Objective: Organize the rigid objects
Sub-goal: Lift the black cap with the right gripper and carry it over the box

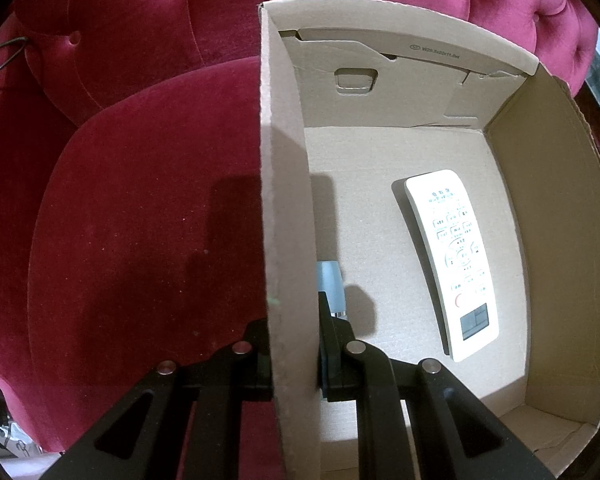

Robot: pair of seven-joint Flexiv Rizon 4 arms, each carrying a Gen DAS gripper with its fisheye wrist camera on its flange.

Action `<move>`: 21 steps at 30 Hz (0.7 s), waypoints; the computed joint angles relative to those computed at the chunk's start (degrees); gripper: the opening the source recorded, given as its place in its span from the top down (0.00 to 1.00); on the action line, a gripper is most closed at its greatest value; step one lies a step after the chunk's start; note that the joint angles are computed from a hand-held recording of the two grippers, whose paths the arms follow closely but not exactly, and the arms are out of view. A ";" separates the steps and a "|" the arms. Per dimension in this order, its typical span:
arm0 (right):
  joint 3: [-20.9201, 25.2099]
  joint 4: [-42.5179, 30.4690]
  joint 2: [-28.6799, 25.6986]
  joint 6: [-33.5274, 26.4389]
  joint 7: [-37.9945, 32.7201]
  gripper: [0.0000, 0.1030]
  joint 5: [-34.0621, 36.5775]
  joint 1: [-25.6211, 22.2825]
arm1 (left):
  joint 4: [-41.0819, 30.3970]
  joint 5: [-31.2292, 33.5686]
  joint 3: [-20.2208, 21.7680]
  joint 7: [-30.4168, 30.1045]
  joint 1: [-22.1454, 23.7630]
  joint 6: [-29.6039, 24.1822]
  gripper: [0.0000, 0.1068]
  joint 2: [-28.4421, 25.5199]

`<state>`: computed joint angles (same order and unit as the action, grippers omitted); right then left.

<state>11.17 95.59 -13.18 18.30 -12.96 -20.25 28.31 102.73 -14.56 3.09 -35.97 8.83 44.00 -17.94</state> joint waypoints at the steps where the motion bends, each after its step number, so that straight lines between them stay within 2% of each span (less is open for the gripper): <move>1: 0.06 -0.66 -0.17 -0.48 0.00 0.61 -0.08 0.27 | 0.03 -0.03 -0.01 0.05 0.02 0.02 0.86 0.02; 11: 0.13 -6.39 -2.56 -2.56 -1.76 0.61 -0.59 2.64 | 0.03 -0.05 -0.05 0.14 0.05 0.04 0.86 -0.03; 21: -0.24 -12.41 -6.86 0.21 -4.53 0.61 -0.63 5.25 | 0.00 -0.09 -0.05 0.03 0.04 -0.04 0.86 -0.05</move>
<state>10.93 83.18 -20.05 18.51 -17.48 -20.88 33.56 102.74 -14.65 3.04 -35.94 8.87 43.96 -17.99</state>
